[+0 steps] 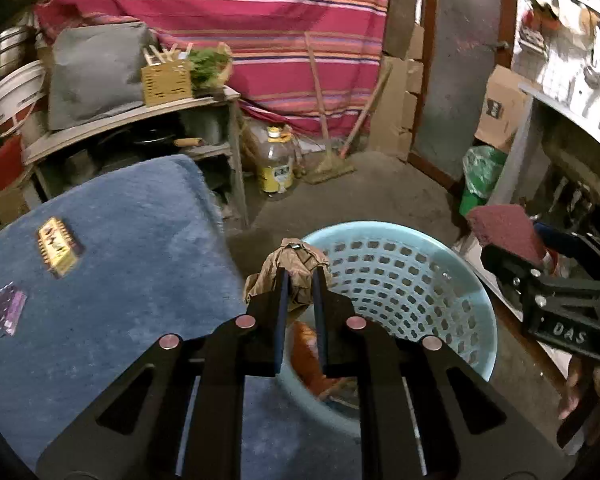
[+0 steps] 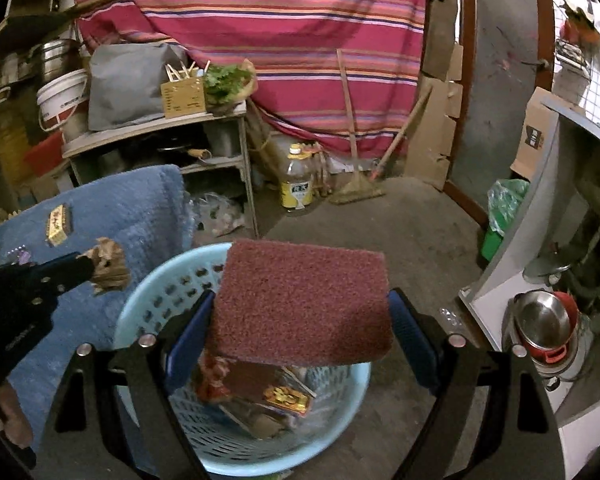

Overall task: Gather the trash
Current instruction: 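Carry the crumpled paper and brown pad over the blue basket, then open both grippers to drop the paper and pad into the basket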

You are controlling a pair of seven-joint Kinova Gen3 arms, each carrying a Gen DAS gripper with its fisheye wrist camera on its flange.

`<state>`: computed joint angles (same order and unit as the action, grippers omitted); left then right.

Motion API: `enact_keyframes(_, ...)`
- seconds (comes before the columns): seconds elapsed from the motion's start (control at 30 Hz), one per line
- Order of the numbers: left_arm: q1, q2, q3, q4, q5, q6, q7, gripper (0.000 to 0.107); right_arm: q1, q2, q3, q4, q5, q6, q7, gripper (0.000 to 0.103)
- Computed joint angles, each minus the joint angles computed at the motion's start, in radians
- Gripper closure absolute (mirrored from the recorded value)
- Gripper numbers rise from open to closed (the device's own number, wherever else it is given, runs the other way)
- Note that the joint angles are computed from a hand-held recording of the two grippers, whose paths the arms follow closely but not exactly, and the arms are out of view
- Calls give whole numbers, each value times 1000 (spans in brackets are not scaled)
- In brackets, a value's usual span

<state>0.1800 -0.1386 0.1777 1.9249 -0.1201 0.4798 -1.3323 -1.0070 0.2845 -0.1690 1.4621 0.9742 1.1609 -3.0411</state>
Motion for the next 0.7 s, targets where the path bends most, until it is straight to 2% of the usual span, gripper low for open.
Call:
enact_keyframes(0.1, 4, 31, 30, -18, -32, -2, 29, 96, 12, -14, 1, 31, 1, -2, -1, 19)
enact_keyframes(0.17, 38, 48, -9, -37, 20, 5, -20, 96, 25, -28, 0, 54, 0, -14, -15, 19)
enact_keyframes(0.27, 36, 50, -7, -48, 32, 11, -35, 94, 33, -33, -8, 61, 1, -15, -36, 19)
enact_keyframes(0.33, 39, 51, -12, -56, 44, 16, -41, 86, 39, -34, -11, 64, 1, -18, -42, 19)
enact_keyframes(0.4, 31, 44, -1, -58, 15, 20, -3, 63, 43, -33, -14, 67, 1, -19, -44, 19)
enact_keyframes(0.47, 18, 34, 20, -51, -51, 15, 63, 51, 46, -34, -16, 69, 1, -22, -42, 19)
enact_keyframes(0.53, 10, 22, 23, -44, -81, 8, 89, 43, 44, -30, -19, 62, 2, -21, -39, 19)
enact_keyframes(0.6, -2, 8, 21, -36, -98, 2, 108, 29, 41, -25, -18, 56, 4, -23, -39, 19)
enact_keyframes(0.7, -18, -18, 9, -16, -98, -17, 106, 19, 33, -7, -15, 35, 3, -25, -33, 19)
